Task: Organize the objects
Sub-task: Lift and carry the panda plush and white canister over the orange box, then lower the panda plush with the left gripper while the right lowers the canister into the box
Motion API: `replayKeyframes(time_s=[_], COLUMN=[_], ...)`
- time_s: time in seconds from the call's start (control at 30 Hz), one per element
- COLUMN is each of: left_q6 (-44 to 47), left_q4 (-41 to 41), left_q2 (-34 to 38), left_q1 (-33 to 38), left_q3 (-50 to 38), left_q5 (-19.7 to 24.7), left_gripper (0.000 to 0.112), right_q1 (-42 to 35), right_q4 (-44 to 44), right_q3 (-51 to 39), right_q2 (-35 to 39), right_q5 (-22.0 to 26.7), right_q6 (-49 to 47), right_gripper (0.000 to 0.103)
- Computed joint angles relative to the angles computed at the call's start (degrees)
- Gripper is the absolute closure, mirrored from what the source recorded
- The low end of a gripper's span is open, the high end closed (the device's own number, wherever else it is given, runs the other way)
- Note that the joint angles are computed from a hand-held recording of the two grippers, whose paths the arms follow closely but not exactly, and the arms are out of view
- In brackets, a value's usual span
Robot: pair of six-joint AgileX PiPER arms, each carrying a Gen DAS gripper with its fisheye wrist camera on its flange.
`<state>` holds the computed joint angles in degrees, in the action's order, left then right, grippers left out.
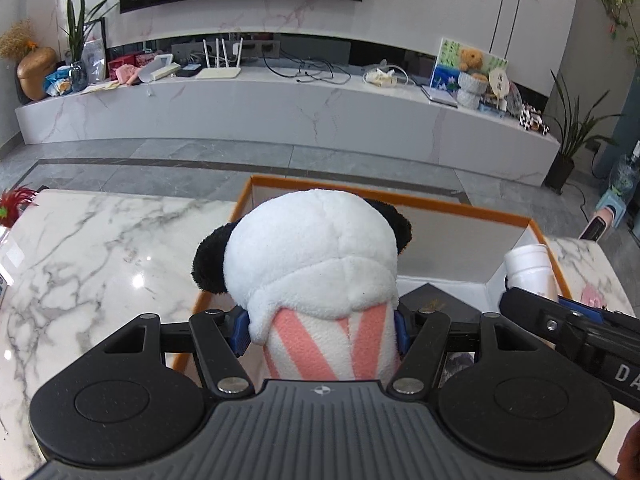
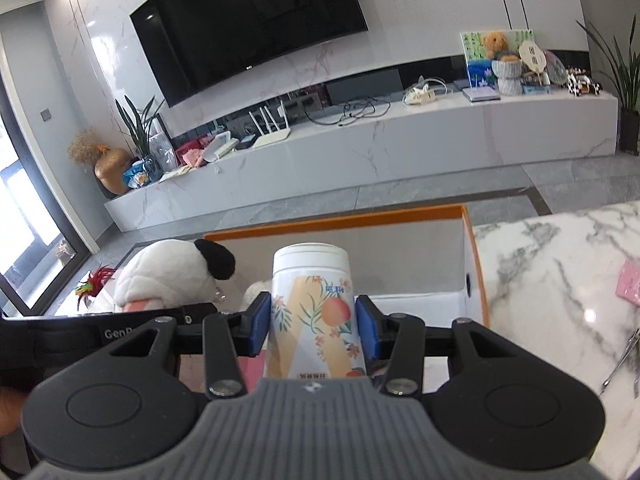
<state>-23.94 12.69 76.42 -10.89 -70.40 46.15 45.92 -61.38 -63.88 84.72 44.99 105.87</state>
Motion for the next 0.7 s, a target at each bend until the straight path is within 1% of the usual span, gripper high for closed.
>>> replayKeyframes(time_s=[0.07,0.17,0.27,0.37,0.7], left_q6=[0.8,0.6,-0.9,-2.0,-1.4], left_q4=[-0.7,-0.1,2.0,3.7,3.9], left_q2=[0.1,0.3,0.8,1.3,2.8], left_q1=[0.1,-0.2,-1.2,-2.0,-2.6], left_q3=[0.6,1.0,1.2,1.2,1.4], left_q5=[-0.5,-0.4,0.1,0.7,2.0], left_gripper=[0.039,0.039,0.039,0.039,0.038], right_q1=[-0.2,0.8,0.8,0.5,-1.2], right_q4=[-0.1,-1.5,0.0,1.7,7.5], right_q3=[-0.6,-1.7,-3.2,-4.6,-7.6], right_q2=[1.4,3.4,5.1,6.7,11.1], right_q5=[0.0,2.9,4.9,5.8,5.2], right_q6=[0.2,1.3,-1.6,-4.8,-13.1], right_gripper=[0.056,0.056,0.056,0.056,0.056])
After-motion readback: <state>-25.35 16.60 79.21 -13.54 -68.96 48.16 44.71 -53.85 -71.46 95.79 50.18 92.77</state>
